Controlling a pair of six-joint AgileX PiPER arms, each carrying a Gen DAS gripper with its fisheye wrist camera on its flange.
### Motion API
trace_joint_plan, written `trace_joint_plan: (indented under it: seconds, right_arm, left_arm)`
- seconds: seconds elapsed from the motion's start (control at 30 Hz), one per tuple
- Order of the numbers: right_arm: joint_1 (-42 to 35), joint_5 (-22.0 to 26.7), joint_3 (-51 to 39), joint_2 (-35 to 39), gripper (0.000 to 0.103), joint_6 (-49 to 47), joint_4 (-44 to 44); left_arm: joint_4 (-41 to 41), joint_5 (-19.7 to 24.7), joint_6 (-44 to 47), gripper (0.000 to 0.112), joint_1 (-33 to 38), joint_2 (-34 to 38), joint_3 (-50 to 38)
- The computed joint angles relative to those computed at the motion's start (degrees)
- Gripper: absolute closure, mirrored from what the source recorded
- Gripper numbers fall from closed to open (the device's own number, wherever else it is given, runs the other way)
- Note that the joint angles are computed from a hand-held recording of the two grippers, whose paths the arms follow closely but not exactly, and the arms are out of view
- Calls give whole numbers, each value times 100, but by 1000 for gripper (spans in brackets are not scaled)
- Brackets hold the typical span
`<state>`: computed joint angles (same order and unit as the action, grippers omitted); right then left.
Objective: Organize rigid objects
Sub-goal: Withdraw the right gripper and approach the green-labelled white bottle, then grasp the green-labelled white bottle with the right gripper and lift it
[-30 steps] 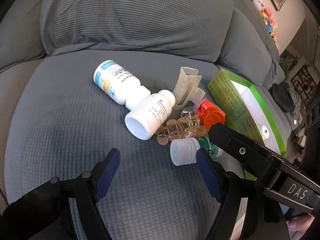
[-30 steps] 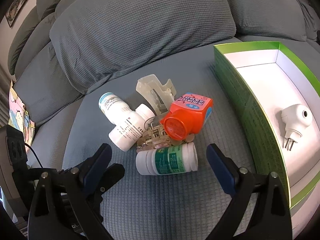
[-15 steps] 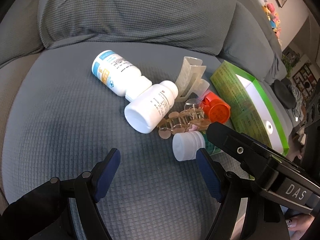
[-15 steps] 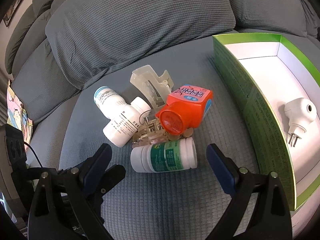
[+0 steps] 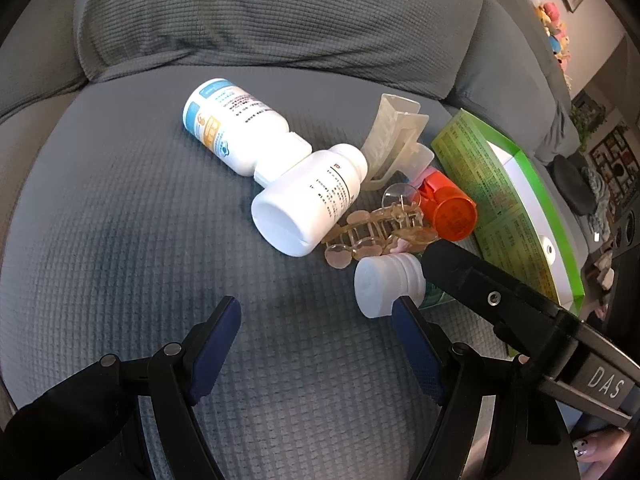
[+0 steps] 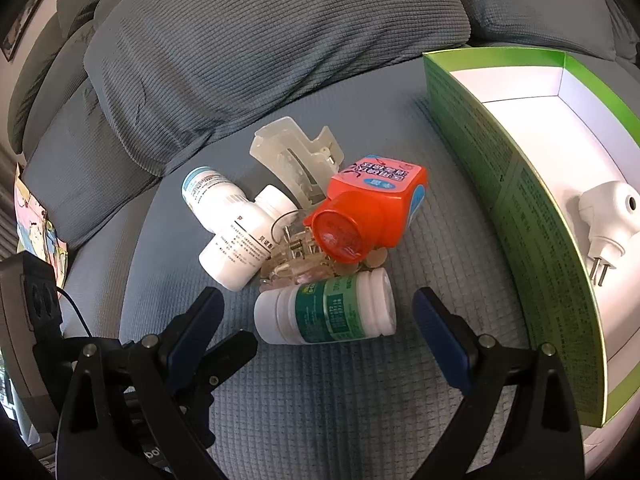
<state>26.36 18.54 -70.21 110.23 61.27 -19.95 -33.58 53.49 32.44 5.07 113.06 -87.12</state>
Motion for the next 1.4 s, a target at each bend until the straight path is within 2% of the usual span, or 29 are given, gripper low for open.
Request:
trace_joint_plan:
  seconds: [0.4,0.5,0.7,0.87,1.0,1.07,1.23,1.3,1.4]
  right_arm:
    - [-200,-250,115,49,12,-674,723]
    - [-230,-278,130,81,17,-854,910]
    - [-332,-427,222,131,24,-1490,1557]
    - [-340,-511,268,160,29,-1517,1607]
    - [-371,-491,236,203,30,-1803,1921]
    - [-422,-561,280,188,30,-2252,2354]
    - [-419,-543,264,184,31,-2380,2471]
    - [-446,-553,241,212,32,-2839,2914]
    - [-485,-561,219,239,32,-3260,3322]
  left_arm:
    - [-133,208,-20,34,0,101,-101]
    - [-194,313,36,34,-62,166,-162]
    - [-96,275,13,34,-227,190,-158]
    - [-58,240,26,34,-336,221,-150]
    - [58,150,56,34,-465,227,-145]
    - [40,142,113,34,-482,230,-155]
    - [43,87,216,34,-536,213,-138]
    - [55,44,236,34,-580,234,-149]
    - [-104,107,430,41,-543,263,-158]
